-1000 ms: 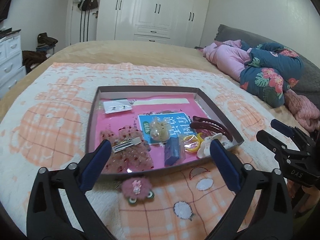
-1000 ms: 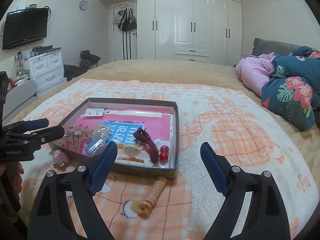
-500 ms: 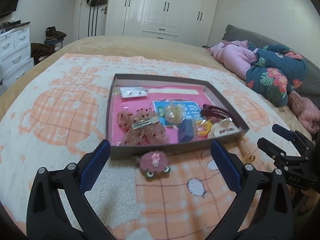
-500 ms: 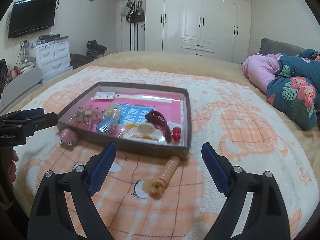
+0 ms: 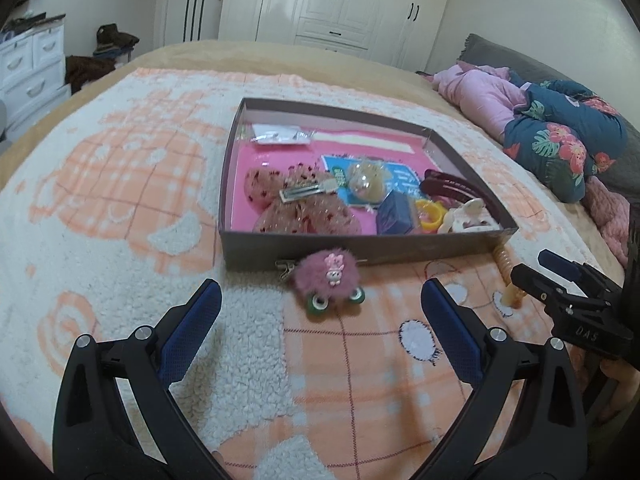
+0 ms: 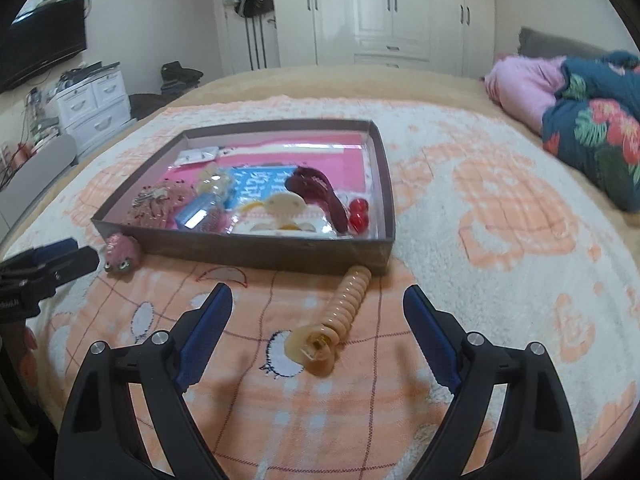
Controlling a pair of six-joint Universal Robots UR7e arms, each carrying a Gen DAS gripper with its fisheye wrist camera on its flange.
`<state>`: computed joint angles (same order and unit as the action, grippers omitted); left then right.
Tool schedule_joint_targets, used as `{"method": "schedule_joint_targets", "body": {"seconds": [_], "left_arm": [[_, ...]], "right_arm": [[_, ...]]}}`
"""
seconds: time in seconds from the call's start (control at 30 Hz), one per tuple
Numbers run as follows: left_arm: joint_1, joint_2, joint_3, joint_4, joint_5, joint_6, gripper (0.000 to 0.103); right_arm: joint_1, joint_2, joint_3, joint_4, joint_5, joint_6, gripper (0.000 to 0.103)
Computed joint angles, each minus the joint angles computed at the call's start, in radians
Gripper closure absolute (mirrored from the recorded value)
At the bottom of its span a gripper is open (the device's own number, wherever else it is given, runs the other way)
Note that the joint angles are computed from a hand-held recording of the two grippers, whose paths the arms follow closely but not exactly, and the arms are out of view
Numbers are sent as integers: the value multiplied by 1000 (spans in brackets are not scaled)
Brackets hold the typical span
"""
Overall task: Organize jewelry
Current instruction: 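Grasp the pink pom-pom clip with the left tool while the right grasps the beige spiral tie, then carry the pom-pom clip over the box with the left while the right carries the spiral tie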
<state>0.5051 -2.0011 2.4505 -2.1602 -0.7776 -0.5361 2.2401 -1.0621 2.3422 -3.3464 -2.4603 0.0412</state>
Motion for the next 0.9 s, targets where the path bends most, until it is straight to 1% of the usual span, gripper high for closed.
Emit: {"method": "schedule_joint_targets", "body": {"seconds": [0.17,0.23,0.27,0.3,0.4,0.43,0.47,0.5,0.57,0.6,0.73,0.9], "left_arm": [[14,9,9,-18,-13,6,12],[21,20,11,-38,-17,10,12],[26,25,12,-49,-20,15,12],[27,25,12,-52,-19,16,12],[35,41,14,-83,-19,21,12],[39,49,14,-93,-18,24,17],[42,57,13,-96,-18,24,27],[51,71,8,-98,-25,24,32],[59,93,1,-91,-21,19,53],[61,102,-2,-85,-16,14,58],[65,109,-4,-81,-17,21,61],[39,62,0,-53,-41,23,62]], "right_arm": [[-35,-5,-12,91,13,93,19],[-46,2,-18,132,19,104,36],[-44,11,-21,134,9,92,49],[-39,20,-19,114,10,62,59],[-24,27,-15,96,46,3,80],[-18,26,-11,92,67,-16,80],[-14,25,-9,89,83,-27,81],[-8,25,-5,80,98,-40,82],[0,20,1,72,138,-60,83],[7,20,2,70,149,-67,85],[32,16,-7,79,169,-79,86],[55,8,-17,74,182,-91,86]]}}
